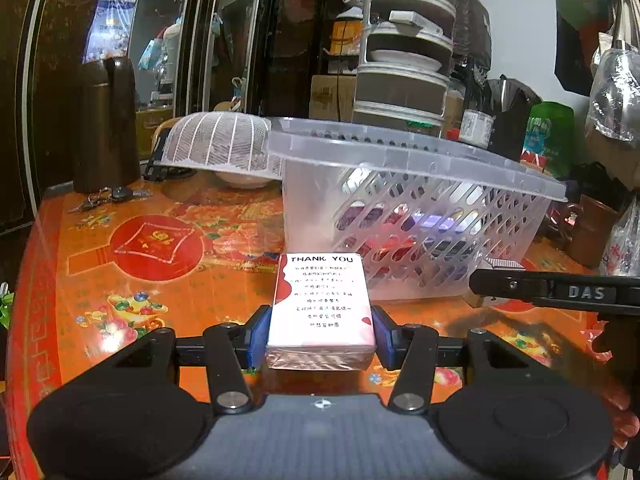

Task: Organize objects
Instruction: 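Lift both held items into the clear basket and open both grippers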

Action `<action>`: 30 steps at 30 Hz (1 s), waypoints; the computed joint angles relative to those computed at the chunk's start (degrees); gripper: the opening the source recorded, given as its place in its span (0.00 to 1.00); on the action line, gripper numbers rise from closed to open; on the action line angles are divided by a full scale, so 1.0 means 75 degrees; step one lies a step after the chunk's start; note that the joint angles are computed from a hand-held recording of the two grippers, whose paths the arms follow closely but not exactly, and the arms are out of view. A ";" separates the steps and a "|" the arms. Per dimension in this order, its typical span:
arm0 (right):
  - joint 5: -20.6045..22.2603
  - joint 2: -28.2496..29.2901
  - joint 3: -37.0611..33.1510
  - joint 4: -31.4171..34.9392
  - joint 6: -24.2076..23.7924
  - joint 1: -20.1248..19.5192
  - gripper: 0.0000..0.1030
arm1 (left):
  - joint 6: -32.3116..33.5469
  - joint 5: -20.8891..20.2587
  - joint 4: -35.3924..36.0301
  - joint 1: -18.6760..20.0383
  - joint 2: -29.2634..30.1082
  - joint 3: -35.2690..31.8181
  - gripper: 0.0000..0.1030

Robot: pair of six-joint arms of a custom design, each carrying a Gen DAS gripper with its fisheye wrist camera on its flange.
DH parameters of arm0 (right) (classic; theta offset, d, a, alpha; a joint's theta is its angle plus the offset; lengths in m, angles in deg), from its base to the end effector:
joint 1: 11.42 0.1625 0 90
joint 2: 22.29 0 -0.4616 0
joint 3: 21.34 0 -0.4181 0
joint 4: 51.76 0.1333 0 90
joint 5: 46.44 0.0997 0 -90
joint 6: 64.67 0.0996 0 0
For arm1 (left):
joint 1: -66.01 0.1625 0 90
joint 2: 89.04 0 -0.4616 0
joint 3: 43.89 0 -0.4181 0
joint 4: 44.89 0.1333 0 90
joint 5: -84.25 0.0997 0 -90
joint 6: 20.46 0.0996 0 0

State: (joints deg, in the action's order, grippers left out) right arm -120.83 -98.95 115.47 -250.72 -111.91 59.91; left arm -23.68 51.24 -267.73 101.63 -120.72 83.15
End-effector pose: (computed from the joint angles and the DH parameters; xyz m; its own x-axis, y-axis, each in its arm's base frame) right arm 0.0068 -0.4799 0.2609 -0.8183 -0.3790 0.4322 -0.5744 0.5091 -0.6410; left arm -0.2524 -0.4476 0.0063 -0.7672 0.1195 -0.6302 0.6029 0.4696 -0.6449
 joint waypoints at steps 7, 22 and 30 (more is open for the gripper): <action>0.0969 -0.1411 0.0744 0.0761 -0.0811 -0.0762 0.61 | 0.0286 -0.0095 -0.1125 -0.0591 0.0007 0.0599 0.53; -0.0097 -0.1415 -0.1080 0.1207 -0.0414 0.1154 0.61 | 0.1179 -0.0892 0.0992 -0.0636 -0.1513 -0.0811 0.53; -0.2795 0.0399 -0.3479 0.3551 0.0422 0.2017 0.60 | -0.0465 -0.1612 0.4942 0.0639 -0.1220 -0.2895 0.53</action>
State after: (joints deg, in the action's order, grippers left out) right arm -141.79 -95.95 89.38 -224.09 -108.75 75.03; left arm -27.17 39.15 -230.66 106.42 -129.88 61.44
